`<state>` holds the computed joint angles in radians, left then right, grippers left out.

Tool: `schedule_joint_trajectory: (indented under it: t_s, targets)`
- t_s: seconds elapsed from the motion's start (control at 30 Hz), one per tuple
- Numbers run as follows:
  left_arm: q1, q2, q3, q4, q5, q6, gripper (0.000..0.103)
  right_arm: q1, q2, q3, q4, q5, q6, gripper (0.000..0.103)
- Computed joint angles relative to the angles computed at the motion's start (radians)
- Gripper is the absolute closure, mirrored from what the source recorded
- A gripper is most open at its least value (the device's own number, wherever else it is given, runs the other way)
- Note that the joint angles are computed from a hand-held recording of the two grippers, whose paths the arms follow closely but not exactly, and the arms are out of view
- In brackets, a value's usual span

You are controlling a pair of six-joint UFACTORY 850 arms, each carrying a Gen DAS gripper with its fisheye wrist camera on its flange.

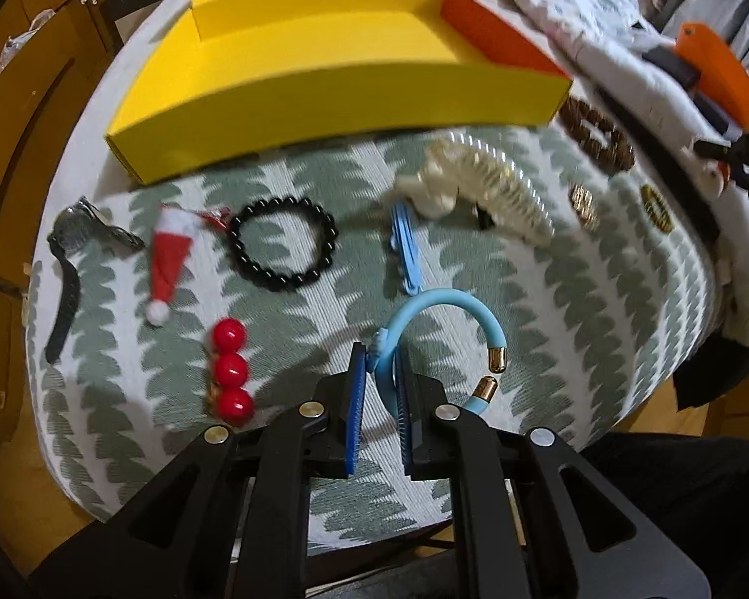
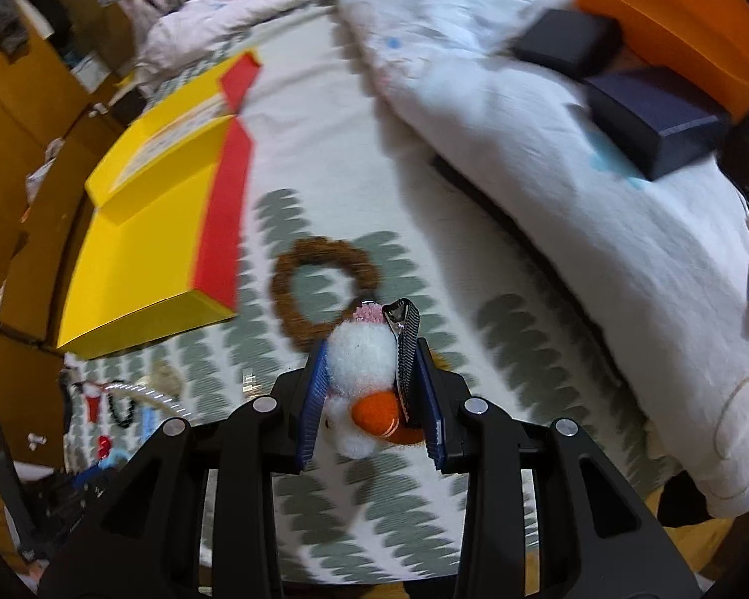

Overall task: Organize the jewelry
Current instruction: 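Lift the blue bangle and pompom bunny out of the box, then lower the blue bangle and pompom bunny onto the bedspread and open both grippers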

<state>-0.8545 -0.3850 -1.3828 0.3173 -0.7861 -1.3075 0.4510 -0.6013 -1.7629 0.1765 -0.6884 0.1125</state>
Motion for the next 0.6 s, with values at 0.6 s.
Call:
schedule_joint_trajectory:
  t_s: [0.6]
  targets:
    - [0.025,-0.096,-0.07,-0.038,-0.046,0.056,0.09,0.015,-0.285,-0.36,-0.218,-0.143,0.148,0.067]
